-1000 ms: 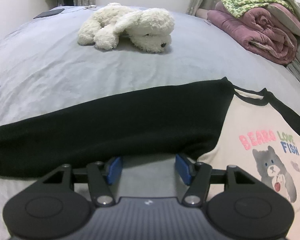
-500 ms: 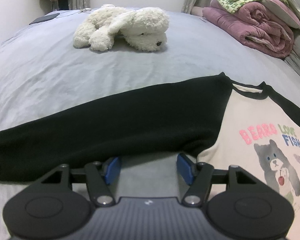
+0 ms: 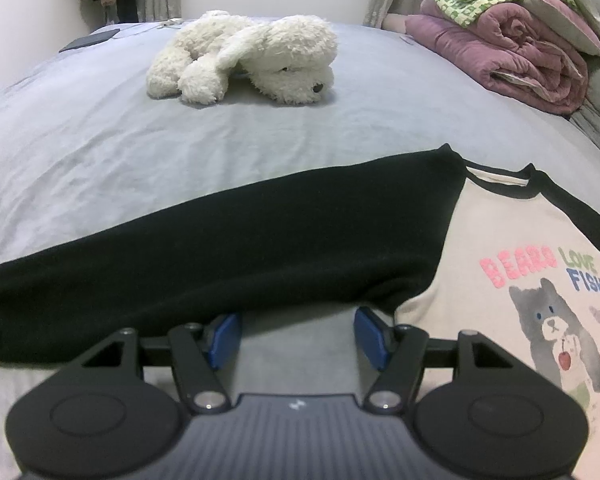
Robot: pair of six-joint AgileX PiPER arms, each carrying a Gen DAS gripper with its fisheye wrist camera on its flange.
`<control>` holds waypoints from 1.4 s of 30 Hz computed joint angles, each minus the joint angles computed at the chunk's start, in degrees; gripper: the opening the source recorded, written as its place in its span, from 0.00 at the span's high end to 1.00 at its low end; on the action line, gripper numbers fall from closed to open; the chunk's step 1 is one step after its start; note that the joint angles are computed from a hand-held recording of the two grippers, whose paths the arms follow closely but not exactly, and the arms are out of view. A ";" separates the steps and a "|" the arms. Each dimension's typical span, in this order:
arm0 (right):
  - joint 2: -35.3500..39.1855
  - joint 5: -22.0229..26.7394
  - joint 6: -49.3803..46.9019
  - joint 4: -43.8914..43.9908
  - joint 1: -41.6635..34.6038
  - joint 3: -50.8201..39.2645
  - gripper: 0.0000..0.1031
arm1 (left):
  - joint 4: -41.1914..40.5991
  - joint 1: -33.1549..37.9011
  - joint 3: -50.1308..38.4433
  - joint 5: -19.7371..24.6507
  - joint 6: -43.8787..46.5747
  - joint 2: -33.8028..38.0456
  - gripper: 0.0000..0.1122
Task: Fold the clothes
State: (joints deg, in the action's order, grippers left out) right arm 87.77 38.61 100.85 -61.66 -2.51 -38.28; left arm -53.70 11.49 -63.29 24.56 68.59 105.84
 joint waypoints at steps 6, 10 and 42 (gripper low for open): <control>6.43 11.88 -3.15 -2.62 1.17 -4.46 0.78 | -0.39 -0.26 0.65 -0.78 0.83 -0.27 0.42; 2.80 3.64 -2.59 -11.12 -0.29 -2.41 0.69 | -0.94 -0.60 1.15 -1.48 1.69 -0.43 0.41; 8.30 -13.02 -61.92 9.65 3.59 -10.18 0.95 | -1.90 -2.27 2.69 -5.14 2.47 -1.01 0.40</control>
